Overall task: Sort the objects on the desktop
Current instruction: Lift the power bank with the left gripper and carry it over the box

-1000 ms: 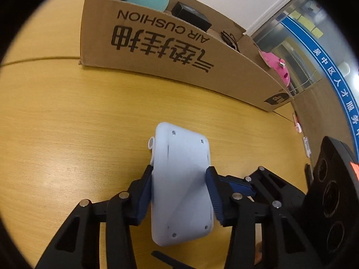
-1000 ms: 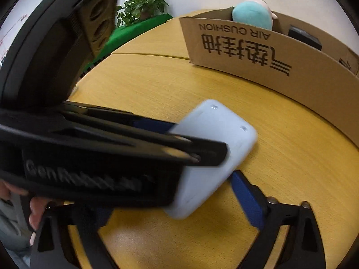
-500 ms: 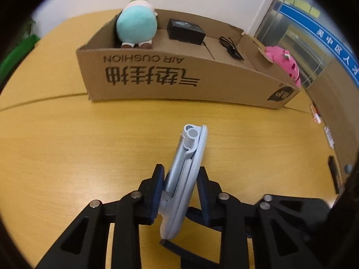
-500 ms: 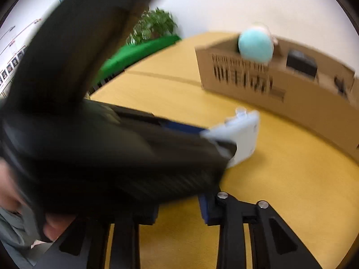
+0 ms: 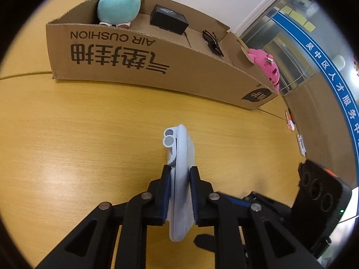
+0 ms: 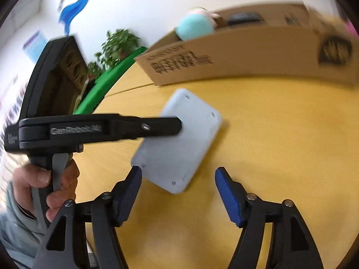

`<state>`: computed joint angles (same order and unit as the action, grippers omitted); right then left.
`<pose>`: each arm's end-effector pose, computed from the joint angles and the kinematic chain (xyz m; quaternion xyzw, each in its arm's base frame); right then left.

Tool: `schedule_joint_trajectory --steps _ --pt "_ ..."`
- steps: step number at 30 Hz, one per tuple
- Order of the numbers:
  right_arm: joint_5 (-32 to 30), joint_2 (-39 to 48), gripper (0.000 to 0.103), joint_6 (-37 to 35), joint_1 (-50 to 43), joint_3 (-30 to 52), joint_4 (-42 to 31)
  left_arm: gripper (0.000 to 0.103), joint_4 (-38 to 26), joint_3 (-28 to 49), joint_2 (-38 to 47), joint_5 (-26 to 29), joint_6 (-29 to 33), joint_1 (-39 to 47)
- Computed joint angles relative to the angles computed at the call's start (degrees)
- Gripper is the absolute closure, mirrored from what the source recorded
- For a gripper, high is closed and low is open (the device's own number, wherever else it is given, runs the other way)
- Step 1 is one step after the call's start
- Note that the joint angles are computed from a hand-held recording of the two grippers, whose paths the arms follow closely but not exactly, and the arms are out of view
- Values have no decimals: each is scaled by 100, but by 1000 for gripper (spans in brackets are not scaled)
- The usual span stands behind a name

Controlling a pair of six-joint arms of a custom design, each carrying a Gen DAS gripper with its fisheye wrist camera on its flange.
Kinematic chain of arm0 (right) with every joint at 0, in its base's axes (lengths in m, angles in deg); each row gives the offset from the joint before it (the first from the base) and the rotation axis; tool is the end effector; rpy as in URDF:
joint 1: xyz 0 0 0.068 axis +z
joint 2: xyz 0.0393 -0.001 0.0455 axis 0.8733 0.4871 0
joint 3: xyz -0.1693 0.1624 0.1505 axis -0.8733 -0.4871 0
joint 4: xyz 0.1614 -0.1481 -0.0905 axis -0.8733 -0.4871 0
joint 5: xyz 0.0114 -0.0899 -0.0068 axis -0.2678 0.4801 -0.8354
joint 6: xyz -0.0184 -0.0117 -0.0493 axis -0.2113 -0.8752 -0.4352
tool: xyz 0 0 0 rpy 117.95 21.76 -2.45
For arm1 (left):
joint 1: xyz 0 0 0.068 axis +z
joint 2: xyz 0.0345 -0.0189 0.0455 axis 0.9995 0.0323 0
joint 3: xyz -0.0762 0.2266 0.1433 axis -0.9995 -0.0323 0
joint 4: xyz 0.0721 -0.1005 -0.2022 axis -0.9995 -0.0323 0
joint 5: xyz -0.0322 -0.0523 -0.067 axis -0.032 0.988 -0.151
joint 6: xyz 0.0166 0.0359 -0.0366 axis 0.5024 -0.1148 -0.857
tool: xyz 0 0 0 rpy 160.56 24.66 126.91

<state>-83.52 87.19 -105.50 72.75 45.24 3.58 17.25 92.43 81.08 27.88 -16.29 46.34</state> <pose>0.2731 0.0837 0.0448 -0.2937 0.8627 0.3765 0.1663 0.2491 -0.2211 0.0968 -0.1006 0.9420 -0.2246 0.2280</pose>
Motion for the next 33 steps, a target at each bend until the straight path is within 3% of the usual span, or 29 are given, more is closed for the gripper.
schedule_joint_trajectory --steps 4,5,9,12,16,20,26,33 --pt "-743 451 17 225 22 504 -605 92 508 -100 38 374 -222 46" --pt "-827 509 16 375 18 548 -544 92 393 -50 -20 266 -205 -16" --pt "-800 250 25 890 -42 226 320 92 435 -76 -327 208 -176 -149" --pt "-971 181 27 1025 -68 318 335 92 389 20 -493 148 -115 -210" --pt "-686 -476 29 1180 -122 -67 875 92 307 241 -687 137 124 -209" --pt "-201 -1434 29 954 -248 -108 507 92 96 694 -811 168 607 -134" --pt "360 -1784 30 859 -252 1150 -476 91 -561 2062 -565 420 1450 277" --pt "861 -1104 32 789 -128 3456 -1894 91 -1663 4099 224 1109 2153 995"
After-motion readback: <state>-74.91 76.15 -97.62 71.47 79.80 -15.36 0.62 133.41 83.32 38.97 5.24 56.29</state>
